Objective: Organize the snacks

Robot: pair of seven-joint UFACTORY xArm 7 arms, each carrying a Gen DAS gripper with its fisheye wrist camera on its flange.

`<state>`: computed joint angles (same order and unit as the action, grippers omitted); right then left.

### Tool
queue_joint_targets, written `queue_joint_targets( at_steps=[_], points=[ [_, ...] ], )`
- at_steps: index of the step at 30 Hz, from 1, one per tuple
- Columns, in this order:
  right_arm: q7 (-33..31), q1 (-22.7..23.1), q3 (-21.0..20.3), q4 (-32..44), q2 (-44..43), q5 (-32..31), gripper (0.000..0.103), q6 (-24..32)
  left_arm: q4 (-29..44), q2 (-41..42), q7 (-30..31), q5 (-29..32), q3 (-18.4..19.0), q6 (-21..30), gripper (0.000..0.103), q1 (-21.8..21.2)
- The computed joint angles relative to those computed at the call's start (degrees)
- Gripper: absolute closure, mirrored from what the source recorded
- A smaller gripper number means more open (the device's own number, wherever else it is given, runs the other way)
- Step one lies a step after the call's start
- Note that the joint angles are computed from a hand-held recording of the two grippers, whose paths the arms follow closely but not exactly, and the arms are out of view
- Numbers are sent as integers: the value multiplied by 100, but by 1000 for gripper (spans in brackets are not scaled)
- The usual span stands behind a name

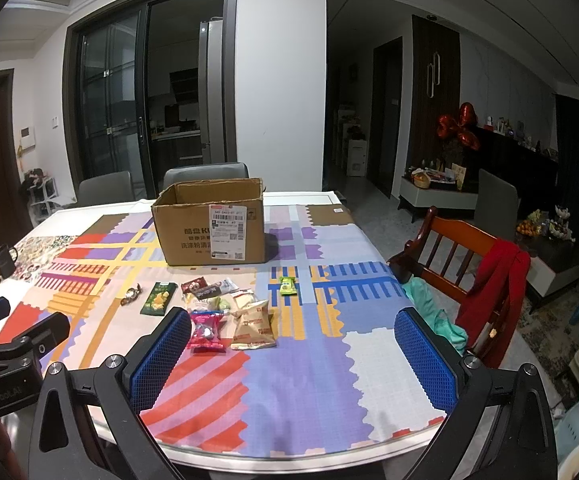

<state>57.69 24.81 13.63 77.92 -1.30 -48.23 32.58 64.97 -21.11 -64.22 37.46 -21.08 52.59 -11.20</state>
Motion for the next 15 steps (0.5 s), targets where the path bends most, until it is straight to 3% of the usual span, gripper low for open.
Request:
queue_joint_targets(
  at_steps=[15],
  points=[
    [-353, 106, -101, 338, 368, 266, 0, 155, -18, 319, 283, -237, 302, -272, 0, -45]
  ],
)
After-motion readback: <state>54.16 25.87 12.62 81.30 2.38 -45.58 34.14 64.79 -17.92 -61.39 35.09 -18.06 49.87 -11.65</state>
